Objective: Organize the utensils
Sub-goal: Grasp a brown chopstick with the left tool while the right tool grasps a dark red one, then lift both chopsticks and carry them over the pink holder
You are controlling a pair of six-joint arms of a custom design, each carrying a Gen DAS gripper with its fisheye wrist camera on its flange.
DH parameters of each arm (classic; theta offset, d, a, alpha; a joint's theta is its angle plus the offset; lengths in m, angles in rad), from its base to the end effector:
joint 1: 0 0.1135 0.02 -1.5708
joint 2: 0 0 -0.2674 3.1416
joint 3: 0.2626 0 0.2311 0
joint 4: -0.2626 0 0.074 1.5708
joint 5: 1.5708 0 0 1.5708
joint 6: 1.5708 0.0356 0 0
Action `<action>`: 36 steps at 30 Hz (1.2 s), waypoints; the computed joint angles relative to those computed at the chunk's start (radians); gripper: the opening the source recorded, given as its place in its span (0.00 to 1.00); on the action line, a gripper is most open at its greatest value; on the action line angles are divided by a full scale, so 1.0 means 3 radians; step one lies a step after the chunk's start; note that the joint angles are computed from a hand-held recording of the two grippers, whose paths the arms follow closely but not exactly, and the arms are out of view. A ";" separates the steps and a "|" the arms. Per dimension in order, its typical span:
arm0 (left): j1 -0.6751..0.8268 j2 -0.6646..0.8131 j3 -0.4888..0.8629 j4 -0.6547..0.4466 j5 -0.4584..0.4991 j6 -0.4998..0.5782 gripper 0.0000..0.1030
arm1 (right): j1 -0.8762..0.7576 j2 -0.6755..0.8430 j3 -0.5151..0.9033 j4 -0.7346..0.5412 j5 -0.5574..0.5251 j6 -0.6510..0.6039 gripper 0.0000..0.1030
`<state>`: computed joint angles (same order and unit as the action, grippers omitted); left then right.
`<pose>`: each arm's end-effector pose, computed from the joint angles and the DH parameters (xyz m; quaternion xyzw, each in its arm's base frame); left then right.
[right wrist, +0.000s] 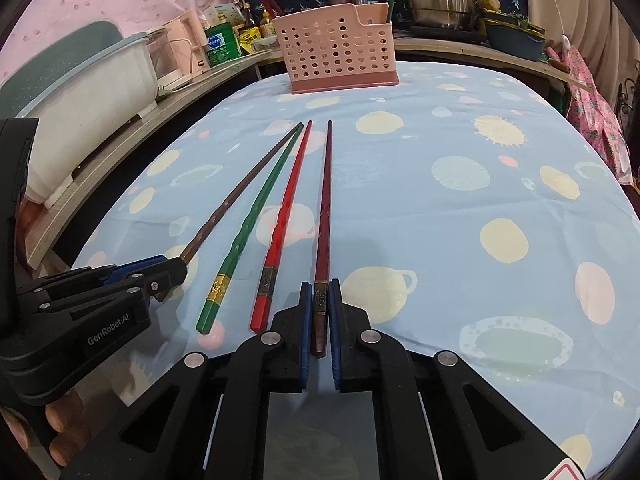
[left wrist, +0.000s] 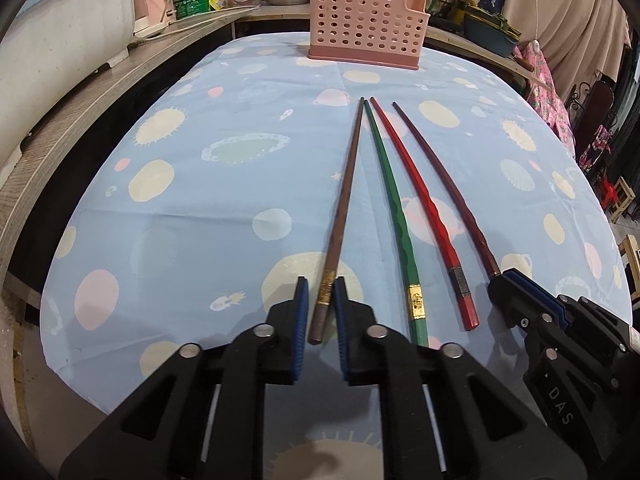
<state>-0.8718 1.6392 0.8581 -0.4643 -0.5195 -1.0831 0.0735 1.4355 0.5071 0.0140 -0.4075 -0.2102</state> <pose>0.1889 -0.1973 0.1663 -0.1419 0.9440 0.0119 0.2977 0.2291 0.0310 0.1512 -0.1956 0.9085 0.1695 0.3280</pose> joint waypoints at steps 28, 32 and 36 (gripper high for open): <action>0.0184 -0.0789 0.0450 -0.0653 -0.0206 0.0231 0.07 | -0.0562 -0.0308 0.0776 -0.0582 -0.0502 0.0191 0.06; 0.0290 -0.0867 0.0672 -0.0742 -0.0282 0.0380 0.07 | -0.0622 -0.0250 0.1064 -0.0607 -0.0612 0.0326 0.06; 0.0434 -0.0899 0.0937 -0.0793 -0.0314 0.0593 0.07 | -0.0602 -0.0175 0.1347 -0.0565 -0.0629 0.0487 0.06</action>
